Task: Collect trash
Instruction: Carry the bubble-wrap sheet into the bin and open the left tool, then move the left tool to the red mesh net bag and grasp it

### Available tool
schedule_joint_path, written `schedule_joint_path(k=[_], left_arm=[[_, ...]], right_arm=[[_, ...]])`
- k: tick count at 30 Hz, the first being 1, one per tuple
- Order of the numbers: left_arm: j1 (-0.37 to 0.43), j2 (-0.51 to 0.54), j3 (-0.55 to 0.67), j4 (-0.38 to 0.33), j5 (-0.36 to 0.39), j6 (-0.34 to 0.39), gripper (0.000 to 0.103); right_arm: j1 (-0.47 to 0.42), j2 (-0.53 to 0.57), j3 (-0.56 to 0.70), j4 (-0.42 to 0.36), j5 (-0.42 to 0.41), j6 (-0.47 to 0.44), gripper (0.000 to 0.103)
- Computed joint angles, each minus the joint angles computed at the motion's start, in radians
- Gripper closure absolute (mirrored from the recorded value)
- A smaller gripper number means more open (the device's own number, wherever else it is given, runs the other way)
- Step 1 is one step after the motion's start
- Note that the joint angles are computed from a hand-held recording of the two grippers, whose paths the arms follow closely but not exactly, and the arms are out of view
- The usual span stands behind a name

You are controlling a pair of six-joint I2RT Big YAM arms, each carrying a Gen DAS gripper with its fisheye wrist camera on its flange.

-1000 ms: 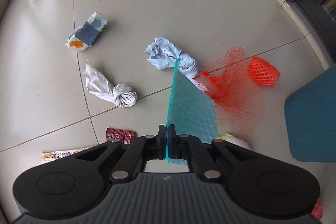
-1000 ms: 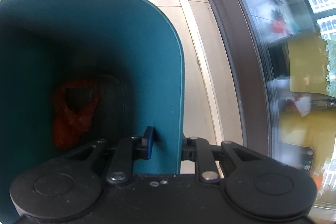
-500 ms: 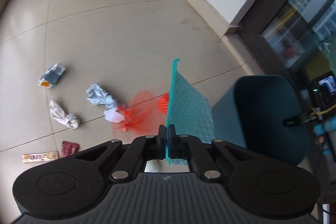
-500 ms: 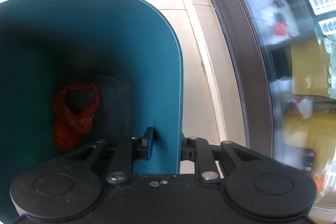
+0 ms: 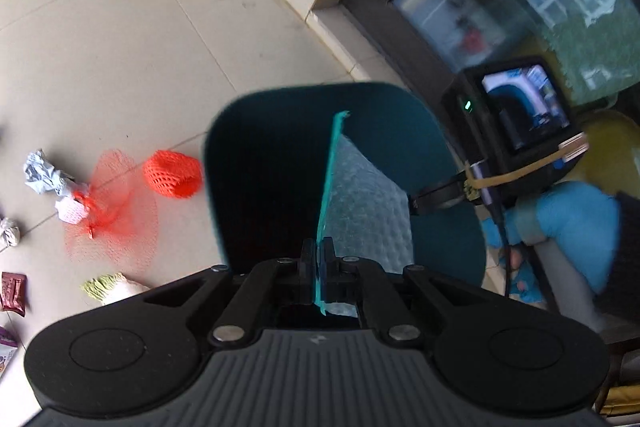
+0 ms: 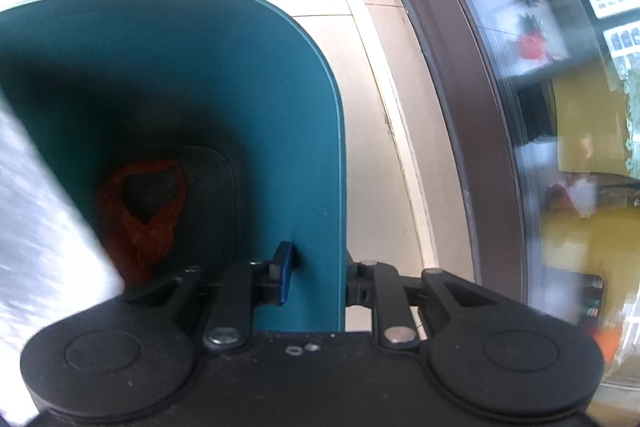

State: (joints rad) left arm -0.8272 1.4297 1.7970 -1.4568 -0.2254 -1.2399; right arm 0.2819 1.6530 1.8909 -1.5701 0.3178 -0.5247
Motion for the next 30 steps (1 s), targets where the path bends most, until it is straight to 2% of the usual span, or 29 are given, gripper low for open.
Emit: schedule_joint_path(k=[7, 12, 14, 15, 16, 19, 21, 26, 28, 30], left_arm=[[0.024, 0.06, -0.022, 0.02, 0.118, 0.002, 0.102], [0.021, 0.04, -0.074, 0.07, 0.14, -0.031, 0.101], [0.017, 0.038, -0.078, 0.073, 0.135, -0.033, 0.097], [0.018, 0.034, -0.086, 0.085, 0.135, -0.035, 0.093], [0.018, 0.031, -0.092, 0.092, 0.137, -0.038, 0.085], [0.019, 0.025, -0.099, 0.108, 0.14, -0.041, 0.076], [0.021, 0.016, -0.114, 0.129, 0.139, -0.049, 0.074], [-0.006, -0.03, -0.11, 0.128, 0.085, -0.082, 0.071], [-0.035, -0.057, -0.098, 0.088, 0.024, -0.1, 0.052], [-0.058, -0.1, -0.109, 0.06, -0.026, -0.132, 0.047]], right_arm=[[-0.021, 0.025, 0.02, -0.004, -0.006, 0.01, 0.082], [-0.039, 0.055, 0.056, -0.026, -0.015, 0.017, 0.083], [-0.044, 0.058, 0.054, -0.022, -0.016, 0.017, 0.083], [-0.046, 0.059, 0.051, -0.018, -0.017, 0.017, 0.083], [-0.048, 0.061, 0.052, -0.019, -0.017, 0.019, 0.083], [-0.051, 0.062, 0.051, -0.02, -0.02, 0.019, 0.083], [-0.053, 0.061, 0.047, -0.018, -0.019, 0.017, 0.083], [-0.056, 0.07, 0.053, -0.021, -0.022, 0.025, 0.083], [-0.057, 0.073, 0.057, -0.024, -0.023, 0.026, 0.083], [-0.057, 0.07, 0.052, -0.02, -0.022, 0.022, 0.083]])
